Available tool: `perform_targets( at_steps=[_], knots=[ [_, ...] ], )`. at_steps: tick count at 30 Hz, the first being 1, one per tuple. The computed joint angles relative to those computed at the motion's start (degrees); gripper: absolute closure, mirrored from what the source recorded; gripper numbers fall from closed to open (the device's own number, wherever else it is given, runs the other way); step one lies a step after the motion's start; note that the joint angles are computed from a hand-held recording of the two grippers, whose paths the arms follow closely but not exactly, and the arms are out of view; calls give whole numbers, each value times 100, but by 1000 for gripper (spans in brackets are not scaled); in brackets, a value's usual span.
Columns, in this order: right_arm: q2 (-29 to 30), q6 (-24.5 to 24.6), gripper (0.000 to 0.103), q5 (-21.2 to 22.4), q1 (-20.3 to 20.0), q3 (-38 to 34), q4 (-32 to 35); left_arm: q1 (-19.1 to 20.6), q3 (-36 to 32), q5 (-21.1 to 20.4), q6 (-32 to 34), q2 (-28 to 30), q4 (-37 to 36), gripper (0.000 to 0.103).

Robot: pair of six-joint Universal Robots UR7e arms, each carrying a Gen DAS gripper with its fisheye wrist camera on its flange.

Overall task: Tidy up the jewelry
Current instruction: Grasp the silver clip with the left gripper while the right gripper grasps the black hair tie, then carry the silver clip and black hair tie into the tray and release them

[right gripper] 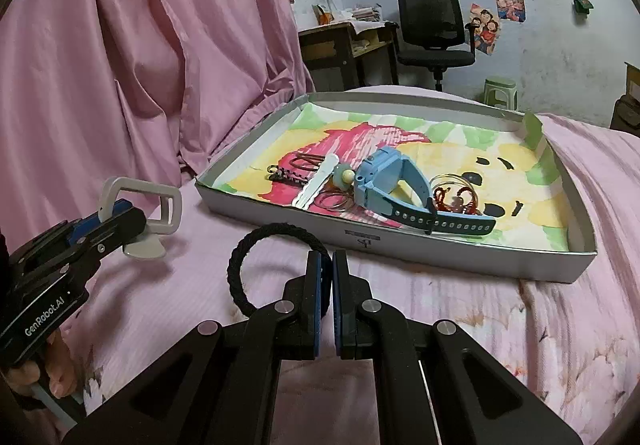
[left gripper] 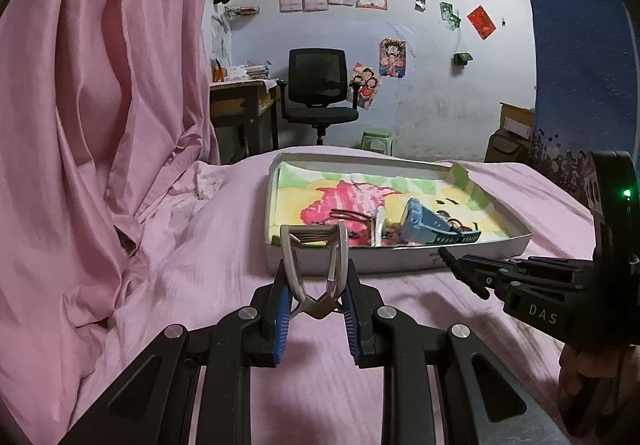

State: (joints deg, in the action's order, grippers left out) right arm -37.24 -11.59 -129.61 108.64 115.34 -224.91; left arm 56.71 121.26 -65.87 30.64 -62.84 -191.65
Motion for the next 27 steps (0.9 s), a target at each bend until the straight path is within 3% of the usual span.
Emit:
perform_targets(
  at_steps=[16,22,27],
  knots=[
    [-347,-335,98,-324,-117,131,-525,-139,-684,-535,-87,590,229,81],
    [-440,-630,98,-582,-300,-75,-598,-143,-1095,-659,-75,933,545,81],
    [-460,-597,98,-758,-468,-251,-400,-107,-1440,-623,-244,1148,1050,81]
  ],
)
